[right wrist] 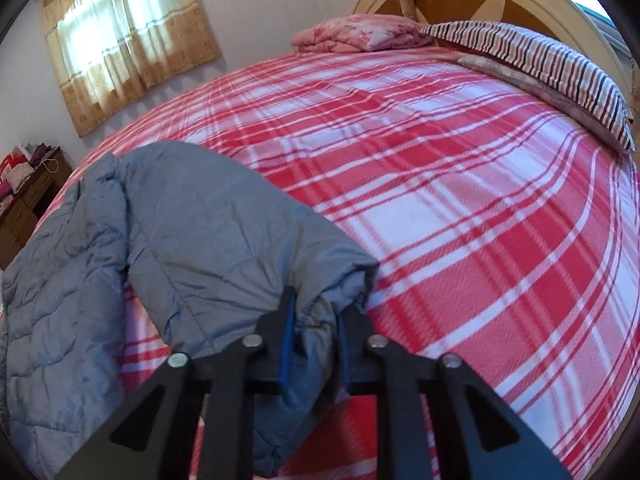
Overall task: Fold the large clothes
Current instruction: 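Grasp the grey jacket sleeve cuff with the right gripper, then fold the held sleeve across the jacket back and open the right gripper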
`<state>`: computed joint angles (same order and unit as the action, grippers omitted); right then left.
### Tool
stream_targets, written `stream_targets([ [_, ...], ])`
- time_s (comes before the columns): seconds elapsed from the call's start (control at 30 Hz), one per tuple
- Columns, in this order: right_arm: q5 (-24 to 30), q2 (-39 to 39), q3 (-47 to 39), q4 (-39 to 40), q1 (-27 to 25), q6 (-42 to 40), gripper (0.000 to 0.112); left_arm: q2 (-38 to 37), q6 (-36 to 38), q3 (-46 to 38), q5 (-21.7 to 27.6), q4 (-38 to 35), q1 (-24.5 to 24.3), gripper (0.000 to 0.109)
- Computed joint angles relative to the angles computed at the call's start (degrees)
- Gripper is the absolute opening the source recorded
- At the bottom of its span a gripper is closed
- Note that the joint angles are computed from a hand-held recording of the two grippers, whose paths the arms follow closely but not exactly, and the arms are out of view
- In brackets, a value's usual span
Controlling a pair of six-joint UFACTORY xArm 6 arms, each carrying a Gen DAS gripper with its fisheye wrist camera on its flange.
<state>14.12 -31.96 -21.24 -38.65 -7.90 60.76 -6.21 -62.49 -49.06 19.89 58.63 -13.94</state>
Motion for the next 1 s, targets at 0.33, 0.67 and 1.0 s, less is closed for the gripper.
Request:
stream_targets([
  [0.33,0.46,2.75,-2.88,-3.0,-8.47,-3.39,0.011,0.36,5.68,2.69,-0.42,-2.87,4.12,0.102],
  [0.67,3.77,4.58,-12.1,-17.77,-0.46,6.54,0.011,-2.21,10.65,0.23,-3.74,-6.13,5.92,0.102],
  [1.0,3.75,17.91,-27.16,-26.37,17.38,9.17,0.009,-0.57,8.64,-4.49,-3.25,-3.42,4.58,0.102],
])
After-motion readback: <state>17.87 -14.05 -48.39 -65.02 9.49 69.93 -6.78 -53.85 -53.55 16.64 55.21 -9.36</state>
